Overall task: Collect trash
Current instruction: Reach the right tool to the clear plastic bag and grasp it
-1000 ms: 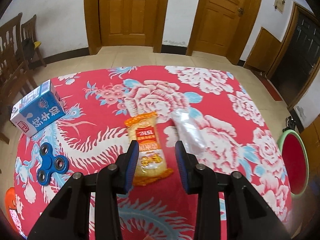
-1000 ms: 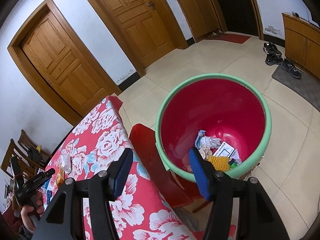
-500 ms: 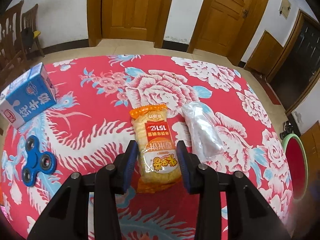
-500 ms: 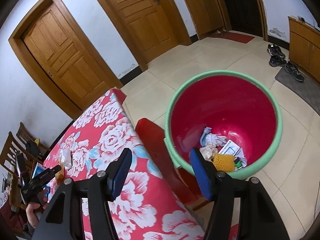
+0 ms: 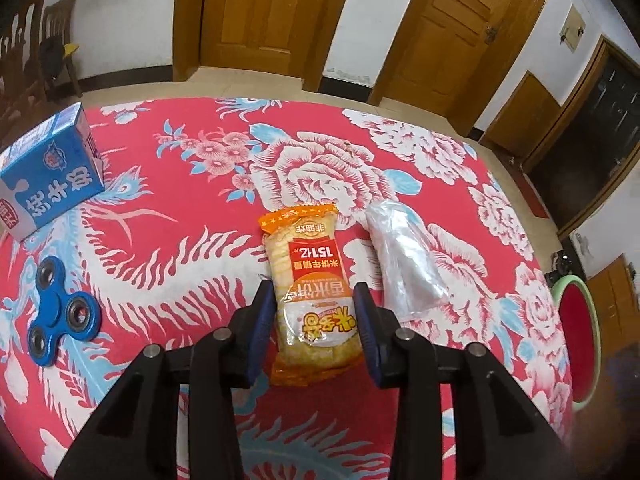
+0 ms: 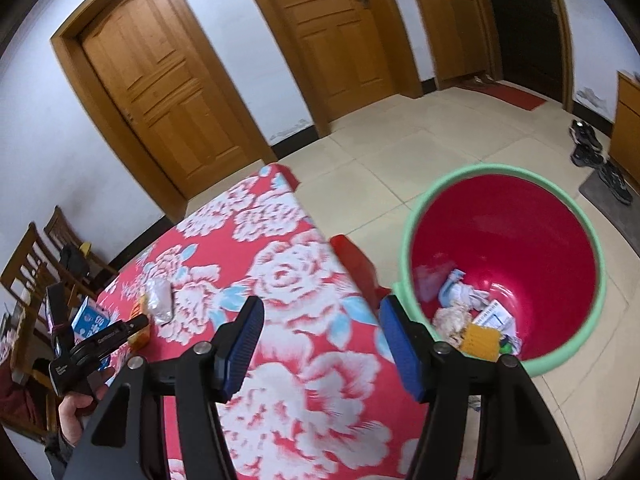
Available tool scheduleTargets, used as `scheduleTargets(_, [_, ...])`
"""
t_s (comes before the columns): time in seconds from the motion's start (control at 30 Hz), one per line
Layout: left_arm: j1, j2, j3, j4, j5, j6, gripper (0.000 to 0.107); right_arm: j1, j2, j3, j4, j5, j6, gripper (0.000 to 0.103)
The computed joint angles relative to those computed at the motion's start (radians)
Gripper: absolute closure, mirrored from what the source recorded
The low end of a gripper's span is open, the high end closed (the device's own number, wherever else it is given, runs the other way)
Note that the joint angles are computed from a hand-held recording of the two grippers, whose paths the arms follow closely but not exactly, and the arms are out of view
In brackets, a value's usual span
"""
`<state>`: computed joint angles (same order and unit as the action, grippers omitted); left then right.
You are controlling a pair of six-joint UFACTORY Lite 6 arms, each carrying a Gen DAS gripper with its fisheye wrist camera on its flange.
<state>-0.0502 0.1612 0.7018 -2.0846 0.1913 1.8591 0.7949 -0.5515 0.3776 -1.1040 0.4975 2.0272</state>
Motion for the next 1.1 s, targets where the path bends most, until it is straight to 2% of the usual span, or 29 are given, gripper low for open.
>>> scheduleTargets(0.23, [0.065,-0.145,-0.072,-0.046,0.009,0.090,0.068,0.023,0.226,0.177,-0.090,-0.058,0.040,0.039])
scheduleTargets(0.33, [0.108,-0.148,-0.074,-0.082,0.004,0.130,0.068,0.035,0.311,0.252,-0.123,-0.071,0.051,0.040])
scheduleTargets(0.47, [0.134,-0.128,-0.077,-0.350,-0.015,0.396,0.068,0.049,0.448,0.374,-0.155,-0.089,0.053,0.040])
scheduleTargets(0.7, [0.173,-0.118,-0.101,-0.592,0.025,0.636,0.068,0.067,0.690,0.592,-0.162,-0.135,0.000,0.040])
scheduleTargets(0.87, [0.182,-0.130,-0.127,-0.679,0.045,0.729,0.068,0.065,0.862,0.755,-0.083,-0.189,-0.123,0.040])
scheduleTargets(0.93, [0.186,-0.125,-0.127,-0.659,0.053,0.707,0.067,0.065,0.924,0.812,-0.065,-0.214,-0.153,0.041])
scheduleTargets(1.1, [0.184,-0.109,-0.121,-0.620,0.058,0.669,0.067,0.066,1.058,0.941,-0.028,-0.259,-0.203,0.053])
